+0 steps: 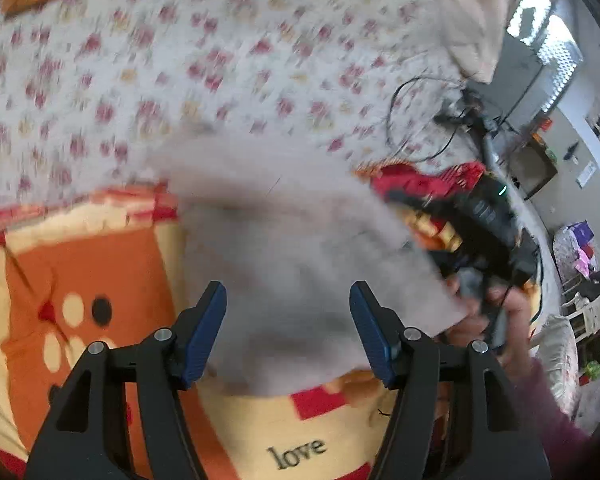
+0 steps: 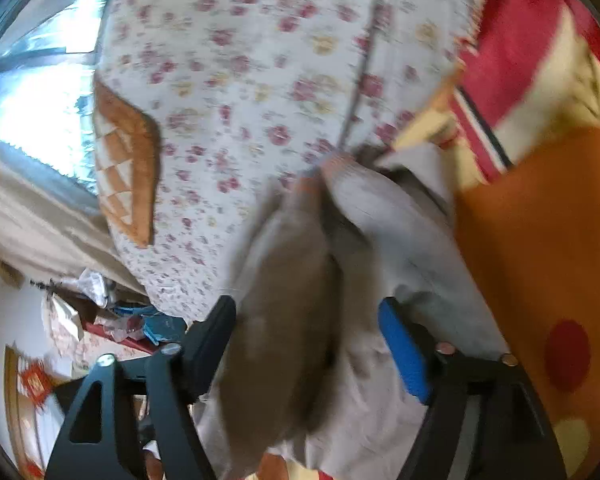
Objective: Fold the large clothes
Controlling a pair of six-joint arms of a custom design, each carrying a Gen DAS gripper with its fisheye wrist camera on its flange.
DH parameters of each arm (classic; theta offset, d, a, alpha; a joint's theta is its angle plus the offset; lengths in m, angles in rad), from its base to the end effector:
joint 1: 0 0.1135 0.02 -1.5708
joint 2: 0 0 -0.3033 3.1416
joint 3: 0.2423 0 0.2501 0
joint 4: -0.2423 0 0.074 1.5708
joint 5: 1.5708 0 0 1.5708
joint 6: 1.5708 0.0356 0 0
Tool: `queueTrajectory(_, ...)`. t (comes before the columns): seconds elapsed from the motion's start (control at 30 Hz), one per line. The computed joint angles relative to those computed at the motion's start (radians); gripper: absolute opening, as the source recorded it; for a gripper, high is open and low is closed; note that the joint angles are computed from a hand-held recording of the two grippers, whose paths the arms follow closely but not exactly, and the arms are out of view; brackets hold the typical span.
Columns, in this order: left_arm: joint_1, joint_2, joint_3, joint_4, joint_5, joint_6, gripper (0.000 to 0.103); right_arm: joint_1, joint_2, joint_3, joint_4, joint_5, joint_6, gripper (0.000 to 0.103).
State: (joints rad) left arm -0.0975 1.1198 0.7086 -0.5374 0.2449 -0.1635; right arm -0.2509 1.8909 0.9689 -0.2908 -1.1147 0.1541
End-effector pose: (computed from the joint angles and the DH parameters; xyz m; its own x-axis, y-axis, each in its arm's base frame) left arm 0.1958 -0.0278 0.2562 -0.8362 -0.0769 -0.5430 0.1003 0.9520 -0.2893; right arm 0.3386 -0.0538 0.1602 -0.9265 0.3073 -0.2172 -0.0538 0.4631 0.8847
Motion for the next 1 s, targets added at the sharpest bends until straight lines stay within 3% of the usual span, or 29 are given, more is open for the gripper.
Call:
queueTrajectory(0.1,-0.048,0.074,-0.076,0.075,0.006,-0.012,0.063,0.044,-0.008,0.035,-0.03,0.036,-0.02,0.084)
queueTrajectory(0.27,-0.137,0.117,-0.186,0.225,-0.054,-0.08,0.063,0.164,-0.033,0.169,-0.173,0.158,-0.189,0.091)
queueTrajectory(0.37,-0.167,0.118,-0.204,0.261,-0.083,-0.107,0.065,0.285,0.007,0.275,-0.245,0.286,-0.252,0.091)
queueTrajectory(0.43,-0.176,0.11,-0.207,0.26,-0.094,-0.111,0.065,0.343,-0.004,0.253,-0.165,0.421,-0.214,0.052)
queueTrajectory(0.47,-0.18,0.106,-0.206,0.251,-0.098,-0.11,0.065,0.351,-0.012,0.236,-0.134,0.46,-0.188,0.009)
queueTrajectory(0.57,-0.189,0.07,-0.216,0.229,-0.086,-0.096,0.065,0.273,-0.085,0.138,-0.03,0.367,-0.153,0.005)
queueTrajectory(0.67,-0.207,0.075,-0.238,0.275,-0.086,-0.102,0.065,0.127,-0.161,0.025,0.069,0.3,-0.128,0.004)
queueTrajectory(0.7,-0.218,0.094,-0.238,0.29,-0.098,-0.114,0.067,0.099,-0.151,0.016,0.077,0.314,-0.12,0.002)
queueTrajectory(0.77,-0.243,0.127,-0.235,0.307,-0.128,-0.131,0.07,0.093,-0.094,0.025,0.071,0.45,-0.125,0.0)
queueTrajectory(0.83,-0.275,0.12,-0.231,0.29,-0.172,-0.134,0.07,0.092,-0.055,0.039,0.049,0.589,-0.154,0.0)
queueTrajectory(0.93,-0.256,0.09,-0.235,0.271,-0.148,-0.11,0.07,0.016,-0.115,0.04,-0.011,0.422,-0.191,0.009)
queueTrajectory(0.97,-0.236,0.093,-0.235,0.269,-0.128,-0.113,0.07,0.014,-0.143,0.04,-0.018,0.399,-0.195,0.024)
queueTrajectory(1.0,-0.221,0.096,-0.233,0.269,-0.113,-0.115,0.07,0.021,-0.18,0.045,-0.027,0.383,-0.195,0.059)
